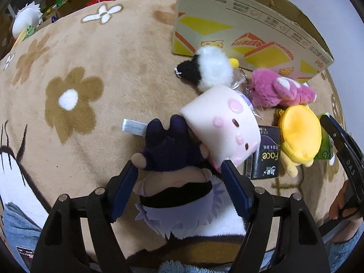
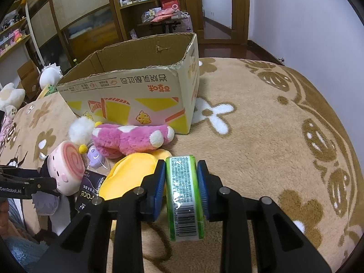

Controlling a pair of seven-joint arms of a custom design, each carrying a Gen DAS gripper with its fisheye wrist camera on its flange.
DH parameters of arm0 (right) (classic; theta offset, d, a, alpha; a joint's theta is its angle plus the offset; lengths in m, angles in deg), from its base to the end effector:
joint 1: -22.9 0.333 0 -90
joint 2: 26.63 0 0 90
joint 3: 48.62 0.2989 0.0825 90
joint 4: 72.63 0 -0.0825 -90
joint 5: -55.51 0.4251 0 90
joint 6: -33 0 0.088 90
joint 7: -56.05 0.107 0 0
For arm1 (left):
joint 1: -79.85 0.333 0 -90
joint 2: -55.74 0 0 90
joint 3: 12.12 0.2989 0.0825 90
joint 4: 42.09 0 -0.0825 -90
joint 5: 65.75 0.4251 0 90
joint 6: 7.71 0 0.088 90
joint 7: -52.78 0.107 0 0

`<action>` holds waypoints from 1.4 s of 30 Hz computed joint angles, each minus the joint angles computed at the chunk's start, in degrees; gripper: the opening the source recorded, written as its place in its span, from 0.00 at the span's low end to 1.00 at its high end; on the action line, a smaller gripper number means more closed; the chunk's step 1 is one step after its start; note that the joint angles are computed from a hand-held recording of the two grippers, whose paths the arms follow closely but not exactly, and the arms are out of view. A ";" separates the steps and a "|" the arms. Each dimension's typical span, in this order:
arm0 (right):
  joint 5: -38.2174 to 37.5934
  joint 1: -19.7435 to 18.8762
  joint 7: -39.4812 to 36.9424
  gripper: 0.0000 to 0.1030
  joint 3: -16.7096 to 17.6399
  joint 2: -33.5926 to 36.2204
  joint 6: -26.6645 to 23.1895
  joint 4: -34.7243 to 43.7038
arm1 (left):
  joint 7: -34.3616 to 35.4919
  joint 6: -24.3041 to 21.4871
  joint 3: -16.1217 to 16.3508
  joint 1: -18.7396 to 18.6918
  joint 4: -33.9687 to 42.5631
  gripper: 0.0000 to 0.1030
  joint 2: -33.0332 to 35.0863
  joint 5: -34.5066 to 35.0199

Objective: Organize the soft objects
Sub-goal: 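Grasp the purple-haired plush doll with the left tool while the right tool grasps the green tissue pack, then lift the doll and tissue pack and carry both over the cardboard box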

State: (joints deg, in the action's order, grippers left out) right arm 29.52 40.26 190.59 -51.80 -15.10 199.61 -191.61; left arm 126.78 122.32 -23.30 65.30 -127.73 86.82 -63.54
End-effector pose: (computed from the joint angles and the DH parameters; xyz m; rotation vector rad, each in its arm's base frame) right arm 0.6210 0.1854 0.3566 -1.7054 1.9169 -0.5397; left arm 0.6872 -0.3051 0.3513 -2.0051 2.3344 -0.3827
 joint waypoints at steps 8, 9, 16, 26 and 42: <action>-1.22 0.17 0.74 0.27 -0.36 -0.29 -0.49 -0.02 | 1.72 -2.16 -0.53 0.45 -1.06 0.62 -1.03 -1.09; -1.44 0.17 0.73 0.27 -0.32 -0.38 -0.62 -0.06 | 1.71 -2.67 -0.58 0.41 -1.00 0.60 -0.93 -1.26; -6.62 0.91 5.48 0.26 -1.03 -1.67 -0.45 -0.93 | 2.36 1.04 -0.63 0.02 -4.10 0.54 -3.38 -0.62; -29.11 1.19 26.47 0.26 -2.28 -5.51 0.75 -1.99 | 0.39 14.11 0.06 -1.46 -13.41 0.54 -11.70 4.12; -59.83 -3.10 52.03 0.26 3.67 -8.19 -1.43 2.21 | -10.82 33.98 4.33 -3.92 -17.88 0.54 -15.31 19.54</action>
